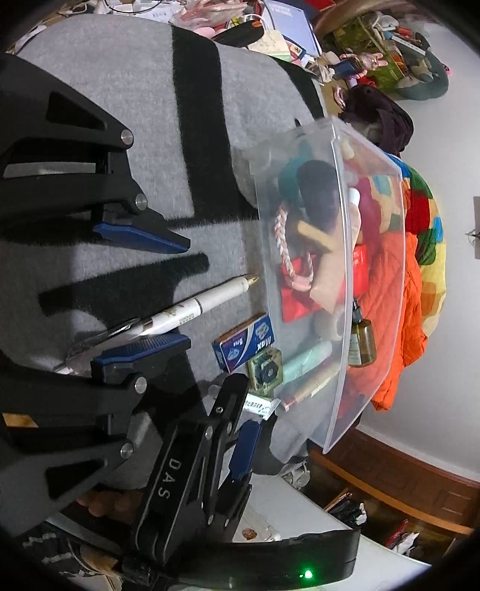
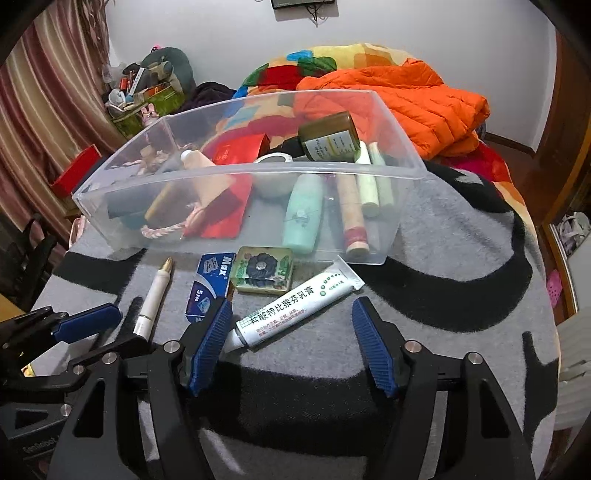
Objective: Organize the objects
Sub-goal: 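Grasp the white pen with the left tool while the right tool grasps the white ointment tube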
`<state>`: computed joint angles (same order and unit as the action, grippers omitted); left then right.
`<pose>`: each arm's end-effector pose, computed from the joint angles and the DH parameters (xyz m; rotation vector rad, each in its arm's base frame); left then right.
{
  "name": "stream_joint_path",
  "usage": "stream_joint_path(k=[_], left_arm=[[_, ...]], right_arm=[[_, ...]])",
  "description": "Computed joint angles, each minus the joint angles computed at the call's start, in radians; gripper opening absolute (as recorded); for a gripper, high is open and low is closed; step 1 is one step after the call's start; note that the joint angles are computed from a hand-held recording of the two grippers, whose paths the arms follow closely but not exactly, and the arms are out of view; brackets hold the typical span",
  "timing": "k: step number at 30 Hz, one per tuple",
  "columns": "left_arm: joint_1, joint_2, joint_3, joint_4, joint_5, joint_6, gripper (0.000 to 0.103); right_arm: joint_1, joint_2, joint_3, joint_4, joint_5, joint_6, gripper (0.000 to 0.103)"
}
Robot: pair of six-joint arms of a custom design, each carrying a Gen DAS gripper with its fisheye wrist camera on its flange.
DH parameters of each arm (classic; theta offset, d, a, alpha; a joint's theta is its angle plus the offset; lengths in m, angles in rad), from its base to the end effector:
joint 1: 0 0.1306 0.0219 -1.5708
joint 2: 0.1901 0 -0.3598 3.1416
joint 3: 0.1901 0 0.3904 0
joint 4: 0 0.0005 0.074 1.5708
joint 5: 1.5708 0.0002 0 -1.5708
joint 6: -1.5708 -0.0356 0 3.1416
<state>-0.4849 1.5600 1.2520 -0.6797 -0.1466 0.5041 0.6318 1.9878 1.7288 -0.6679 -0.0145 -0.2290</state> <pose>0.4605 -0.2373 0.2750 -0.0808 2.5533 -0.1987 0.5408 0.3958 0.2383 -0.5136 2.4849 0.3698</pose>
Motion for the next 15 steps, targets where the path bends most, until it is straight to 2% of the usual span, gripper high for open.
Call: stream_joint_path(k=[1, 4, 9, 11, 12, 13, 15], left_arm=[[-0.006, 0.006, 0.005, 0.001, -0.004, -0.006, 0.044], [-0.023, 0.029, 0.021, 0.016, -0.035, -0.020, 0.044], [-0.035, 0.038, 0.021, 0.035, -0.081, -0.034, 0.042], [-0.034, 0.030, 0.008, 0.039, -0.098, -0.037, 0.028], [-0.031, 0.022, -0.001, 0.043, -0.096, -0.037, 0.024], [-0.025, 0.012, -0.011, 0.043, -0.090, -0.035, 0.014], [-0.018, -0.005, -0.030, 0.043, -0.091, -0.031, 0.010]], right_arm=[[0.000, -0.005, -0.008, 0.003, 0.012, 0.008, 0.051], [-0.005, -0.021, -0.033, 0.018, 0.013, 0.031, 0.041], [-0.018, -0.060, -0.091, 0.046, -0.007, 0.024, 0.029], [-0.019, -0.074, -0.113, 0.056, -0.002, 0.028, 0.025], [-0.020, -0.081, -0.122, 0.061, 0.000, 0.030, 0.022], [-0.021, -0.090, -0.136, 0.065, 0.003, 0.038, 0.017], [-0.020, -0.108, -0.162, 0.075, 0.017, 0.053, 0.014]])
